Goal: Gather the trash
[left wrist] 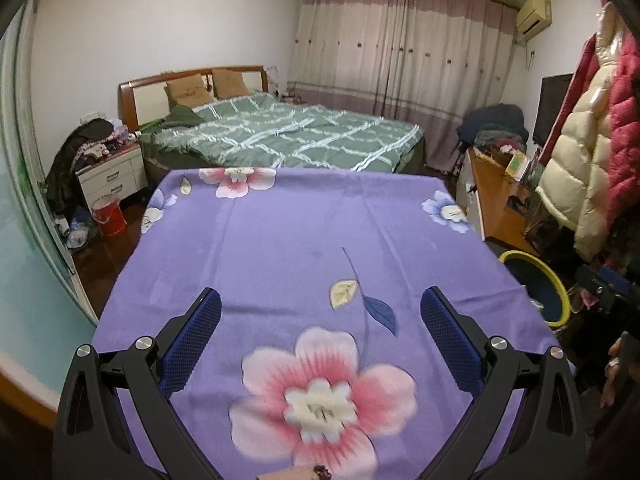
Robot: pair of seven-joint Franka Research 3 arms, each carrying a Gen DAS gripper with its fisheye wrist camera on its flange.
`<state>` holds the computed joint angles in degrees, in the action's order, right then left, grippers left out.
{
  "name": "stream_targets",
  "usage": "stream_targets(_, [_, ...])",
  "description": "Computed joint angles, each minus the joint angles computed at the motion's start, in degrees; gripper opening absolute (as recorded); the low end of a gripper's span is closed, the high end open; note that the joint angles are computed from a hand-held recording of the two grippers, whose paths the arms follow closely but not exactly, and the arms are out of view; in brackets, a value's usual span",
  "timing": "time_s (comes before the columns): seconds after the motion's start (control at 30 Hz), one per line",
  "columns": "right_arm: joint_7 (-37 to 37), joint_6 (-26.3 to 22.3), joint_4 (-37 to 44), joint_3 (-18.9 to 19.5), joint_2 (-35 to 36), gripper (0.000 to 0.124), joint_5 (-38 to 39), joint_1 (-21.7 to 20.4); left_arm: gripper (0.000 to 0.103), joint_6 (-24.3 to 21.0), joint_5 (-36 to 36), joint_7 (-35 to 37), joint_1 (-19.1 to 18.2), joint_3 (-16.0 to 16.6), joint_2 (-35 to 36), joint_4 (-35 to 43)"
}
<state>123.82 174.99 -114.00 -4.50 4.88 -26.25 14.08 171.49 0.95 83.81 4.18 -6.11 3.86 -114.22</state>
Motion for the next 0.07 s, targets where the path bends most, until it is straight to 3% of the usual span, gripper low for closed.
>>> stream_targets(0.07, [-11.3,-1.2,4.6,4.4,4.3,0.096,12.3,-2.6,0.098,-3.8,1.5,-0.6,0.3,0.7,6.0,7.3])
